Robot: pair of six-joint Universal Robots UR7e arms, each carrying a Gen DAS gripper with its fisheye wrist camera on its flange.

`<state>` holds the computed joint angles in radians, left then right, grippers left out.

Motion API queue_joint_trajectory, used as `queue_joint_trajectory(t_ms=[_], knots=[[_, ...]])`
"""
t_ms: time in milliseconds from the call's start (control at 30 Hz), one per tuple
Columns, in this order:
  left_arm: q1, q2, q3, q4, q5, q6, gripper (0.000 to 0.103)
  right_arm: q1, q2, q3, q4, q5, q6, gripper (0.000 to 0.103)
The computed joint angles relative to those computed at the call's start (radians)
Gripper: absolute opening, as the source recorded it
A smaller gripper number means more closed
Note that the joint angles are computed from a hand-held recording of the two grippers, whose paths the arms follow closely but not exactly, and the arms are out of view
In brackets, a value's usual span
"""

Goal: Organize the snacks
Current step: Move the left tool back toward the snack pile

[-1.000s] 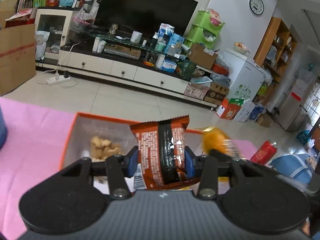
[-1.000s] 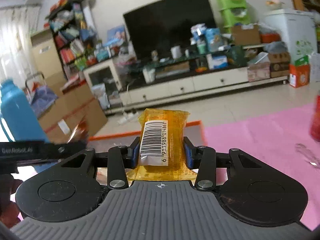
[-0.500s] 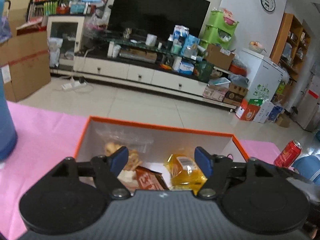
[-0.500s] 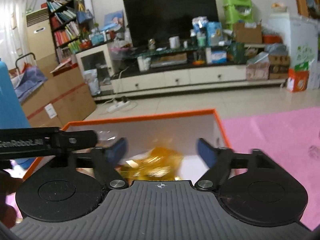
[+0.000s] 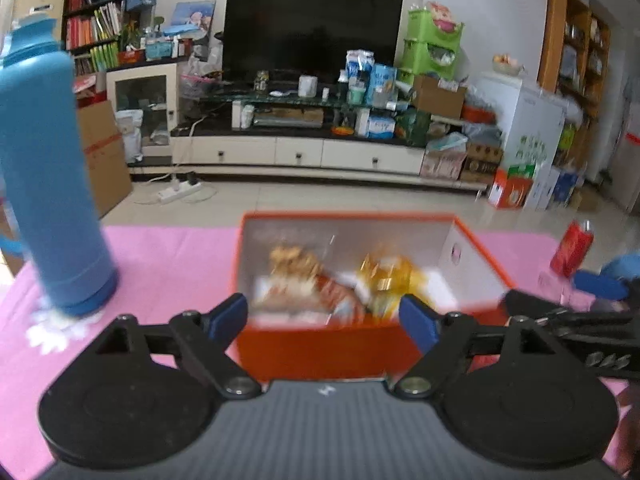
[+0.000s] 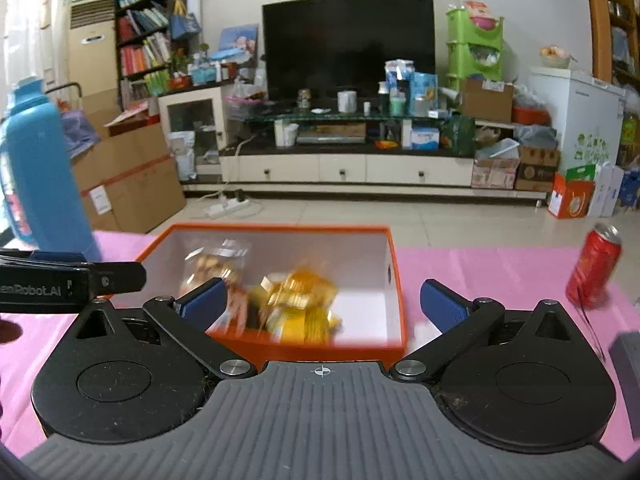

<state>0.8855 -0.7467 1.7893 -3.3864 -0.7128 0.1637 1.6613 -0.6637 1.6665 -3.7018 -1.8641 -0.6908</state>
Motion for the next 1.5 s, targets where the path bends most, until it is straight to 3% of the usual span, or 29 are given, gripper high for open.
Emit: queue_joint_trajectory(t_ms=[67,267,367,467,567,633,733,800,900,967,1033,1100,1167,1200,1300,1433,1500], knots=[[-0.018,-0.038,0.087,-0.005,0.043,-0.039,0.101,-0.007,-0.039,0.099,-0.057,-0.004,0.010,0.093],[-0.057,-0.151,0.306,0.009,0.076,-0.144,0.101,-0.059,-0.148,0.368,-0.109,0.058,0.125,0.093],[-0.051,-0.197,0.376,0.035,0.094,-0.208,0.101,-0.081,-0.165,0.450,-0.136,0.038,0.100,0.093],[-0.017,-0.249,0.416,0.085,0.039,-0.264,0.101,-0.091,-0.153,0.477,-0.162,-0.019,0.040,0.093],[0.006,-0.262,0.434,0.093,0.040,-0.265,0.101,-0.106,-0.138,0.461,-0.186,-0.068,0.010,0.093],[0.017,-0.267,0.430,0.101,0.038,-0.281,0.101,-0.131,-0.147,0.454,-0.175,-0.029,0.054,0.093],[0.032,-0.263,0.415,0.081,0.017,-0.330,0.101,-0.141,-0.153,0.420,-0.128,0.042,0.187,0.093],[0.041,-0.251,0.402,0.039,-0.027,-0.325,0.101,-0.124,-0.113,0.369,-0.157,0.097,0.199,0.093],[0.047,-0.217,0.379,-0.009,-0.099,-0.258,0.101,-0.077,-0.035,0.250,-0.100,0.070,0.196,0.093],[0.050,-0.188,0.348,0.024,-0.119,-0.224,0.101,-0.064,0.010,0.193,-0.056,0.069,0.183,0.093],[0.056,-0.157,0.317,0.045,-0.133,-0.197,0.101,-0.050,0.062,0.141,-0.024,-0.003,0.144,0.092],[0.056,-0.118,0.294,0.025,-0.111,-0.165,0.097,-0.060,0.081,0.128,-0.025,-0.013,0.145,0.093],[0.061,-0.095,0.271,0.043,-0.105,-0.154,0.076,-0.071,0.061,0.141,-0.039,-0.006,0.207,0.092],[0.066,-0.092,0.263,0.060,-0.118,-0.161,0.072,-0.075,0.058,0.145,-0.063,-0.019,0.208,0.093],[0.065,-0.086,0.259,0.072,-0.097,-0.177,0.071,-0.098,0.020,0.168,-0.024,-0.026,0.247,0.093],[0.059,-0.100,0.299,-0.008,-0.033,-0.138,0.066,-0.121,-0.031,0.204,-0.020,-0.057,0.285,0.093],[0.069,-0.135,0.319,0.002,-0.040,-0.154,0.066,-0.141,-0.065,0.224,0.007,-0.050,0.310,0.093]])
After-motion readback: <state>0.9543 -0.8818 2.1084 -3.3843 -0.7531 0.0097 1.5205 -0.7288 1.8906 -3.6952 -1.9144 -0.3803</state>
